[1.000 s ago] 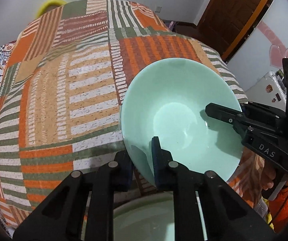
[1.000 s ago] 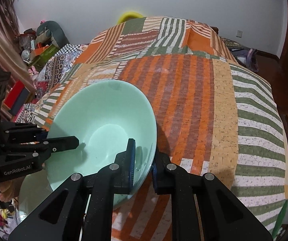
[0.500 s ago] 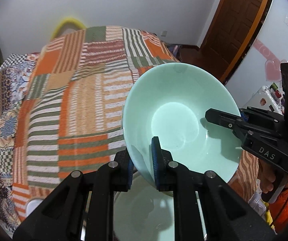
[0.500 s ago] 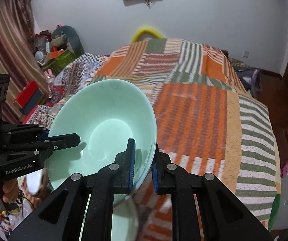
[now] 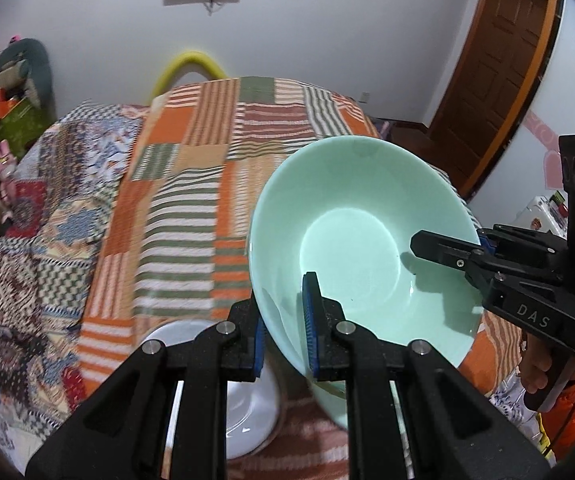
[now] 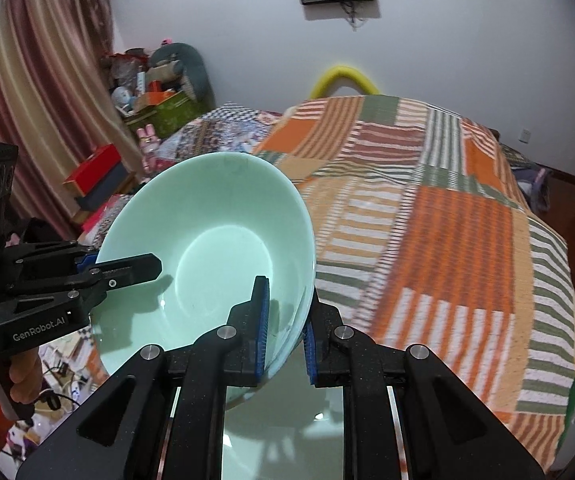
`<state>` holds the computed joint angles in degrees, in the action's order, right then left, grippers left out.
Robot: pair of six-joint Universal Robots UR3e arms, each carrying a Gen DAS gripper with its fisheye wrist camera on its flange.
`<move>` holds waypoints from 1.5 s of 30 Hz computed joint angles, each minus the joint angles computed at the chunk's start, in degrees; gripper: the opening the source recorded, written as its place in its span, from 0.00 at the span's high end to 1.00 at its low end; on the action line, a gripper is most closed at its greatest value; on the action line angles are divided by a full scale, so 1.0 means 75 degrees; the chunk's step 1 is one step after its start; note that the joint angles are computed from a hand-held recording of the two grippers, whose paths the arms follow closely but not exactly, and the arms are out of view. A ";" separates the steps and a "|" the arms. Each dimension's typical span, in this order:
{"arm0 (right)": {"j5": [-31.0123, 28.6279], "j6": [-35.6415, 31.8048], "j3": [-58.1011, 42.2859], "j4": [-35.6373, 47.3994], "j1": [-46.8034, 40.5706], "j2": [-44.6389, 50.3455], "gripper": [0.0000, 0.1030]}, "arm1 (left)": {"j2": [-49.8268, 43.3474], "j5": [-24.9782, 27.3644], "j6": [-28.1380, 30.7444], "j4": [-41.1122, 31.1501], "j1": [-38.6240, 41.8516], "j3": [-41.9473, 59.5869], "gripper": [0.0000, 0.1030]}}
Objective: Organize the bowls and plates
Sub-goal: 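Carry the mint green bowl with both grippers into the white bowl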
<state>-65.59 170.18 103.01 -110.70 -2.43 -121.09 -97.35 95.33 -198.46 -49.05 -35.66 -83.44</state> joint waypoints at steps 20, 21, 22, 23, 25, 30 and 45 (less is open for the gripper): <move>-0.1284 0.1775 -0.0053 -0.2147 0.3261 0.2318 0.85 | 0.2822 -0.0161 0.0167 0.0489 0.1401 -0.3765 0.85; -0.1340 0.1838 -0.0066 -0.2159 0.3363 0.2393 0.85 | 0.2838 -0.0209 0.0183 0.0555 0.1485 -0.3917 0.85; -0.1362 0.1859 -0.0084 -0.2159 0.3419 0.2504 0.85 | 0.2870 -0.0250 0.0201 0.0601 0.1545 -0.4040 0.85; -0.1380 0.1903 -0.0099 -0.2159 0.3480 0.2588 0.85 | 0.2889 -0.0308 0.0220 0.0664 0.1618 -0.4183 0.85; -0.1338 0.1967 -0.0088 -0.2145 0.3526 0.2722 0.85 | 0.2926 -0.0409 0.0246 0.0786 0.1726 -0.4434 0.85; -0.1415 0.2057 -0.0137 -0.2147 0.3729 0.3028 0.85 | 0.3042 -0.0592 0.0299 0.1091 0.1963 -0.5051 0.85; -0.1595 0.2152 -0.0500 -0.2043 0.4269 0.3866 0.85 | 0.3069 -0.1267 0.0632 0.1726 0.2962 -0.6336 0.85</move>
<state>-77.56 186.32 99.26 -126.02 29.59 -92.09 -74.34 85.83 -193.73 -36.11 -13.44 -130.96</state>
